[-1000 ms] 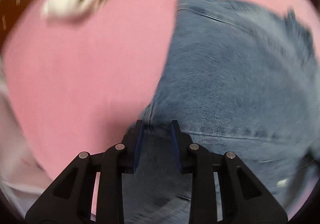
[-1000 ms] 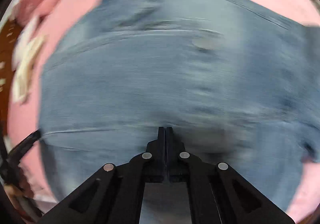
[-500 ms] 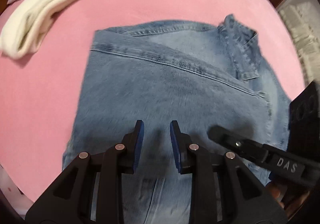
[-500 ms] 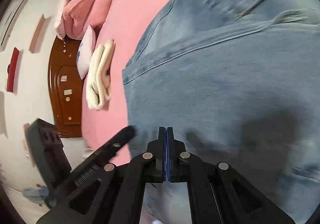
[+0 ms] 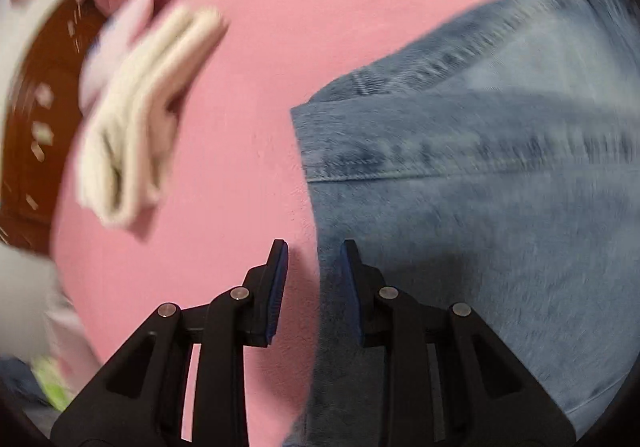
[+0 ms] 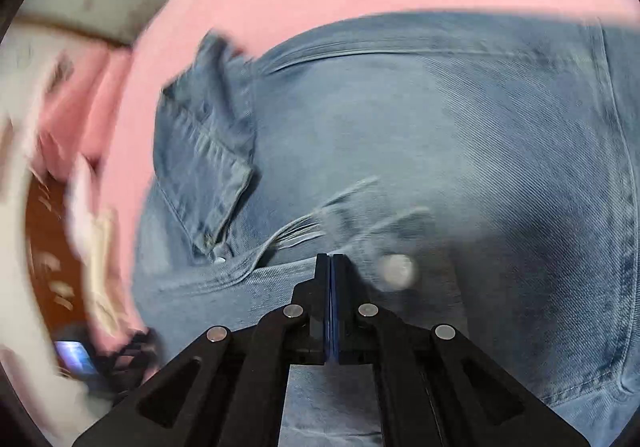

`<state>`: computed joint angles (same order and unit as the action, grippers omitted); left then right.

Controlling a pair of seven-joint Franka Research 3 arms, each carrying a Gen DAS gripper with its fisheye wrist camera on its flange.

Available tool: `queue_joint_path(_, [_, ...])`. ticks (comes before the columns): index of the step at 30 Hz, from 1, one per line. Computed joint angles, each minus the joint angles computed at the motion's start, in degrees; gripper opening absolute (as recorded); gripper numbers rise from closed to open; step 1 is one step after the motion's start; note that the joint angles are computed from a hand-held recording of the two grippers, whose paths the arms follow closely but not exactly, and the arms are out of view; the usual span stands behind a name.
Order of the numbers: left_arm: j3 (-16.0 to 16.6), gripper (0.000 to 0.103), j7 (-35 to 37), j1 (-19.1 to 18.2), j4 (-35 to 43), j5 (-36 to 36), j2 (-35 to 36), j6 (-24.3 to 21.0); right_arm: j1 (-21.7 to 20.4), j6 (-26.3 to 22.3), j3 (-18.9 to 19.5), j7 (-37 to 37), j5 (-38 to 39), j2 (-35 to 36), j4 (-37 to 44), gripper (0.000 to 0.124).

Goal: Fold large clothes

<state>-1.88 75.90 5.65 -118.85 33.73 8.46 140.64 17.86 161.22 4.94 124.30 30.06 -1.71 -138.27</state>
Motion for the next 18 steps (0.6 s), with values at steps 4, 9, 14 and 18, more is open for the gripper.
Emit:
queue_joint_path(4, [-0.1, 0.025, -3.1, -0.5, 2.5, -1.9, 1.1, -4.3, 3.0, -0.6, -2.8, 7.7, -12.8, -0.6, -0.5, 0.000])
queue_joint_path(9, [-1.7, 0.025, -1.8, -0.3, 2.7, -12.8, -2.3, -11.1, 2.1, -14.6, 2.5, 30.3, -34.8, 3.1, 11.1, 0.000])
queue_joint_path(14, [-2.0, 0.065, 1.3, -0.3, -3.2, -22.5, -11.5, -12.7, 9.0, -18.8, 1.6, 30.8, -37.1, 0.6, 14.2, 0.034])
queue_joint_path(18, [-1.9, 0.066, 4.2, -1.8, -8.9, -24.6, -19.1, -13.7, 12.6, -20.4, 3.8, 33.3, -37.4, -2.2, 13.9, 0.066])
